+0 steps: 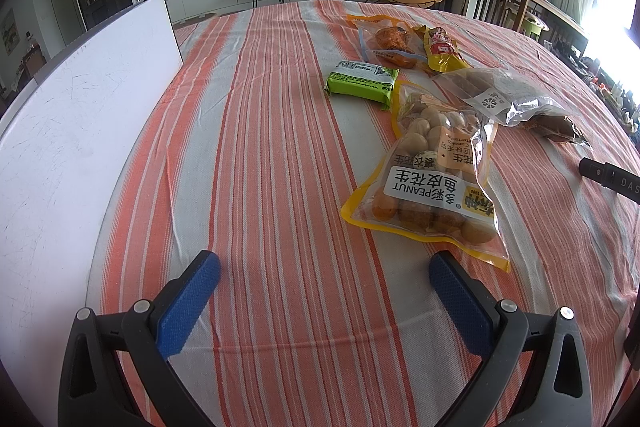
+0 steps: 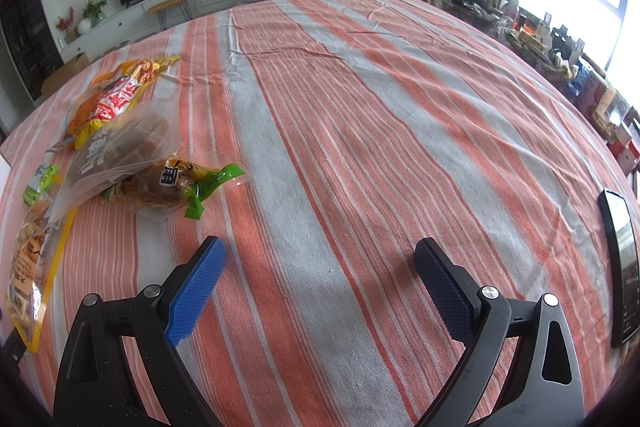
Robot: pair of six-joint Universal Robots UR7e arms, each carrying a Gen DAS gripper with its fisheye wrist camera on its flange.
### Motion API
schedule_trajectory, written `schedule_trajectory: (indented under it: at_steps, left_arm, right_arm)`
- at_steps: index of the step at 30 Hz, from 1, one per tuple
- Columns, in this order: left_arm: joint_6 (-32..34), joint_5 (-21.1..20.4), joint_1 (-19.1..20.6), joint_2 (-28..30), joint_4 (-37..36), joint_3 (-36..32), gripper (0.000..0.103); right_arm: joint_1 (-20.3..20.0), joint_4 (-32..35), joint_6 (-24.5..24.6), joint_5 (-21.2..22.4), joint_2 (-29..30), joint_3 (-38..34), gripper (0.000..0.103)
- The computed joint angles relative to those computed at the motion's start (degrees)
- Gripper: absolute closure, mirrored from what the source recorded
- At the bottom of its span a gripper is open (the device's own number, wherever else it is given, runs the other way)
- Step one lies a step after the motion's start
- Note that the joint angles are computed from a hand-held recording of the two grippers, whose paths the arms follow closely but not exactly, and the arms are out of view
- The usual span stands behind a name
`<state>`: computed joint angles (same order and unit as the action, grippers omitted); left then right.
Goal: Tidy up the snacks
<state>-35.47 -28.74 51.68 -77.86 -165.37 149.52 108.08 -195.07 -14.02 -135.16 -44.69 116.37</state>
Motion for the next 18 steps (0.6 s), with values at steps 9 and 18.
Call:
schedule_trajectory:
  at_steps: [9, 18]
  left_arm:
    - [-0.06, 0.00, -0.02, -0.15, 0.21, -0.02, 0.000]
    - [0.00, 0.00, 0.00, -0.08, 0.10, -0.02, 0.000]
  right_arm:
    - [-0.05, -0.06, -0.07, 0.03, 0.00, 0.02, 0.006]
    - [-0.03, 0.08, -0.02, 0.03, -0.04, -0.01, 0.006]
